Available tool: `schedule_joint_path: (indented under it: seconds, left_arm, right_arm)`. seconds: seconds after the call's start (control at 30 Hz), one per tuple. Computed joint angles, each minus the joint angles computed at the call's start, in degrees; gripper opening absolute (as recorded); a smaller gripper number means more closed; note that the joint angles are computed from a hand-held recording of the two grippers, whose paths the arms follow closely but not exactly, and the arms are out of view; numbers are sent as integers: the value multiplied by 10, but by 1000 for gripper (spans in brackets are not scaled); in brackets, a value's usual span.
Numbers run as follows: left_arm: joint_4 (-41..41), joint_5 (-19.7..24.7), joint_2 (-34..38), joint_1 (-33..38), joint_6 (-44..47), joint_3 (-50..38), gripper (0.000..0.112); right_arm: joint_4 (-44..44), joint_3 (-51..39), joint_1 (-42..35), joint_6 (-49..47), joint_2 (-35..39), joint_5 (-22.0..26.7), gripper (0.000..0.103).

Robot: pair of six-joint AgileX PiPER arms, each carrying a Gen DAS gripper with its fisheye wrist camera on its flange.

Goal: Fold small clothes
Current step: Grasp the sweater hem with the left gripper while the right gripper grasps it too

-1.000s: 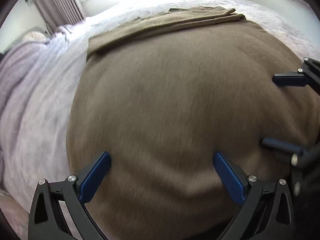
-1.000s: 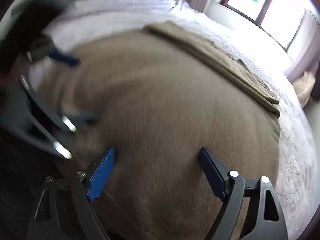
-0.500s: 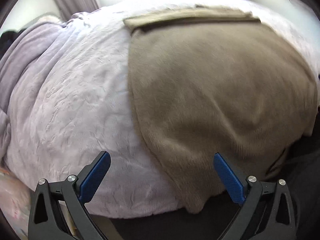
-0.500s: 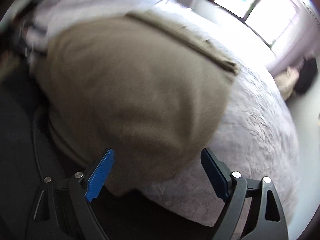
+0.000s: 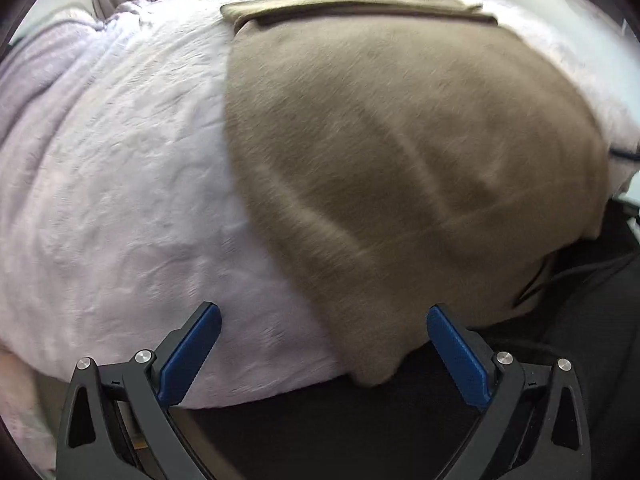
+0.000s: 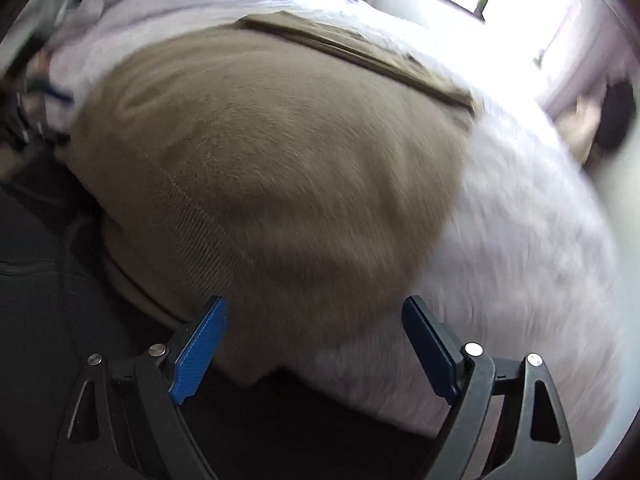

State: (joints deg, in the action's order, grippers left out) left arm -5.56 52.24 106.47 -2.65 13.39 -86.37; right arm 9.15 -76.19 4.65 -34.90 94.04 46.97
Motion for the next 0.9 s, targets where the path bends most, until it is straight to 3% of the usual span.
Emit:
schedule_joint_path:
  seconds: [0.07, 0.13, 0.27, 0.43, 0.63, 0.77, 0.9]
  left_arm:
    - [-26, 9, 16, -5, -6, -13, 103]
    - [2, 5, 33, -20, -42, -21, 103]
    - [-1, -16, 51, -14, -46, -29, 103]
    - [-86, -28, 32, 24, 13, -3, 103]
    - [-147, -35, -3, 72, 75, 49, 103]
    - [-139, -32, -11, 77, 78, 58, 103]
    - [-194, -24, -31, 100, 117, 88, 103]
  right_arm:
    - [81, -20, -49, -29, 13, 45, 91]
    - [137, -41, -95, -46, 29, 89, 88]
    - [189, -9, -121, -68, 22, 102, 77]
    - [258, -43, -138, -98, 66, 138, 65]
    - [270, -39, -113, -108, 94, 105, 64]
    - [289, -44, -119, -114, 99, 112, 58]
    - [325, -36, -133, -143, 98, 129, 57]
